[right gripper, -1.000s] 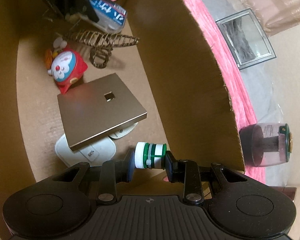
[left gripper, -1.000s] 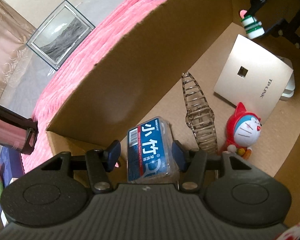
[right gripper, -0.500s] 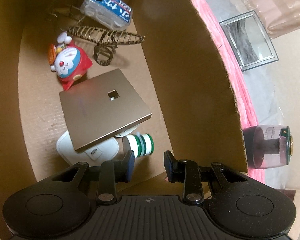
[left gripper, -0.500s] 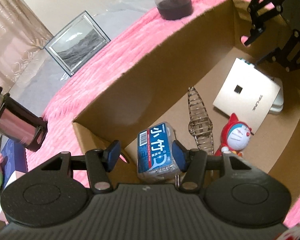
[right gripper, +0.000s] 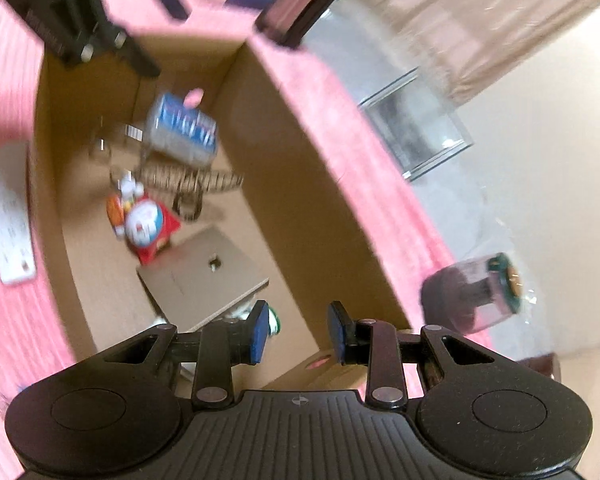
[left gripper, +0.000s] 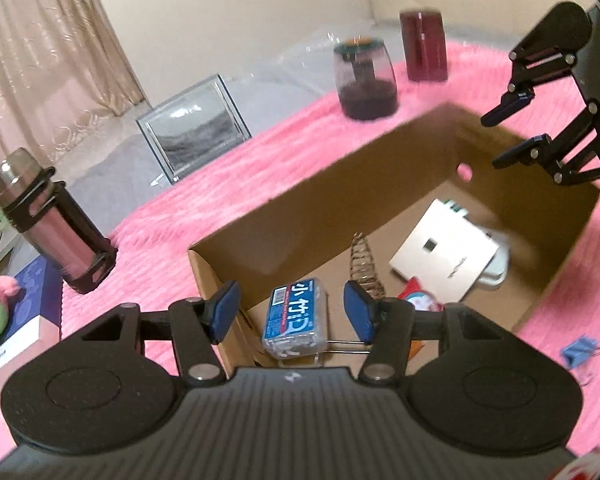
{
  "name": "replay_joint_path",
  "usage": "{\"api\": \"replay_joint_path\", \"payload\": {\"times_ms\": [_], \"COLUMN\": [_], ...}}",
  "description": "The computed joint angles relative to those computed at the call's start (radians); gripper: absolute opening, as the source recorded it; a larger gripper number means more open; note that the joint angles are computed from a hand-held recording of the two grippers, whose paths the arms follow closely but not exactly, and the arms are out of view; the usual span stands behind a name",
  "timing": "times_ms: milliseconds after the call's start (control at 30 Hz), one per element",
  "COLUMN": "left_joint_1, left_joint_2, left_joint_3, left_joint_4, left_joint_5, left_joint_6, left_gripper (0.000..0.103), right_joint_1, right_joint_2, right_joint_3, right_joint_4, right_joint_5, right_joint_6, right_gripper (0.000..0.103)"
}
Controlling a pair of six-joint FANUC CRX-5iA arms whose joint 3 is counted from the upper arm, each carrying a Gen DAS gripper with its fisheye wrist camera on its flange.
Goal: Organize rigid objects
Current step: 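Withdraw both tools from the box toward the remote and binder clip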
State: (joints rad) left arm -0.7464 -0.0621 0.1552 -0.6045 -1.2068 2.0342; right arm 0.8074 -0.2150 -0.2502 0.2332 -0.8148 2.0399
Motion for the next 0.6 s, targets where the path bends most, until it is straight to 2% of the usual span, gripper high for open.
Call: {"api": "replay_joint_path", "payload": {"times_ms": [167,333,400,467,600], "left_joint_1": [-0.090,-0.225,-0.285,-0.336,-0.445], "left_joint_2": [-0.053,-0.088,-0.095,-0.105,-0.116], "left_joint_3": [-0.010,-0.010,-0.009,-0.012,-0.018], "left_joint_4": [-0.067,-0.166,-0.208,-0.236,-0.293], "left_joint_5": [-0.029,-0.100,-0.140,-0.170,-0.239], "left_joint_6": [0.124,0.271,0.327,0.385,0.517], "left_gripper": [0.058,0.067,0.069,0.072,0.075], "right_joint_1": [0.008,0.069,0.084,0.122,0.245], "right_joint_2": [-0.135,-0.307,-0.363,-0.431,-0.572], "right_joint_3": [-0.047,-0.164,-0.187,-0.236,-0.347], "right_joint_4": [-0.048,0.032,0.019,0.071,0.230], "right_joint_5": [0.025,0.059,0.051,0.053,0.022], "right_joint_6": [-0.171,-0.377,-0.449,-0.573,-0.817], "right_gripper": [0.028,0.028,0.029,0.031,0.052]}}
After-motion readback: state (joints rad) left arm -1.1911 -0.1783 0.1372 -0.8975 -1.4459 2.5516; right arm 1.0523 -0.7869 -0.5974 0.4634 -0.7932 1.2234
